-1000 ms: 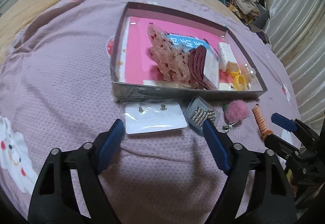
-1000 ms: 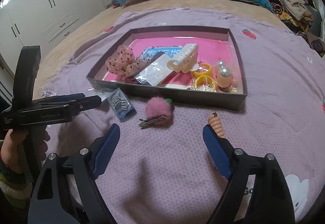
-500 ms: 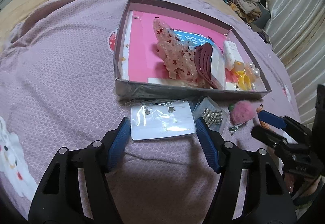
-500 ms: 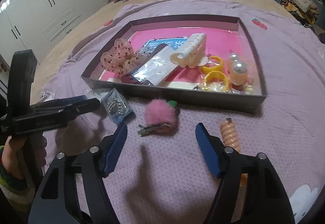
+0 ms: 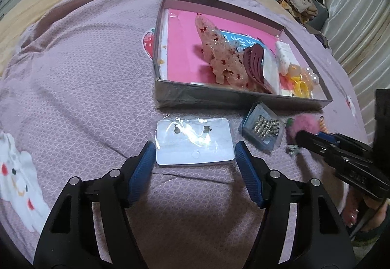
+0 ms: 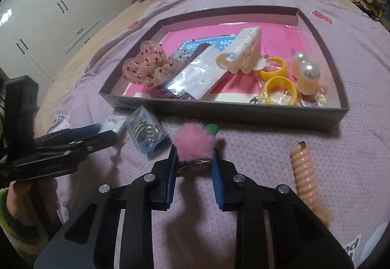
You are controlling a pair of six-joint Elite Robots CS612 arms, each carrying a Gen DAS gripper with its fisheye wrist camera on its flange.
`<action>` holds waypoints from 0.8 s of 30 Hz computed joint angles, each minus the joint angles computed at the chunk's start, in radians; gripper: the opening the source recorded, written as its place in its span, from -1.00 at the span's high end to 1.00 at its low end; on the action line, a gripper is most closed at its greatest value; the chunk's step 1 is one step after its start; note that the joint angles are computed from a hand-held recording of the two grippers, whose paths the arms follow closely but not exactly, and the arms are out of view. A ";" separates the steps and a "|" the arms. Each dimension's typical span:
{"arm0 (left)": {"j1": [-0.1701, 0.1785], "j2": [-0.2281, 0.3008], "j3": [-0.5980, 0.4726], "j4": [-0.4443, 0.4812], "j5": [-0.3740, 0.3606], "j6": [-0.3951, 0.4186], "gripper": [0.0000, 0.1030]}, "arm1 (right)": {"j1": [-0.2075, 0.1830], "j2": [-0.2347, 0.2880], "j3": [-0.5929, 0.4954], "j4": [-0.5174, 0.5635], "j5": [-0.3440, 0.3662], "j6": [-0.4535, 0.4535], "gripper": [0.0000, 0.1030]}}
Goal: Organize jewelry
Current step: 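Carry the earring card and pom-pom clip into the tray and open both grippers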
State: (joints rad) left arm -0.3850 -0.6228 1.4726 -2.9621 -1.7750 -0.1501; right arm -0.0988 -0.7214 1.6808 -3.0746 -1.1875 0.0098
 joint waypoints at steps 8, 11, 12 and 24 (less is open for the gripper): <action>-0.006 -0.014 0.021 -0.023 0.024 0.013 -0.11 | -0.008 -0.040 0.076 -0.062 -0.005 -0.021 0.52; -0.006 -0.025 0.038 -0.037 0.021 0.014 -0.11 | -0.011 -0.054 0.101 -0.094 -0.002 -0.019 0.52; -0.007 -0.030 0.046 -0.045 0.021 0.014 -0.11 | -0.012 -0.056 0.104 -0.100 -0.001 -0.019 0.52; -0.020 -0.093 0.144 -0.132 0.010 0.029 -0.11 | -0.014 -0.101 0.161 -0.182 -0.009 -0.016 0.52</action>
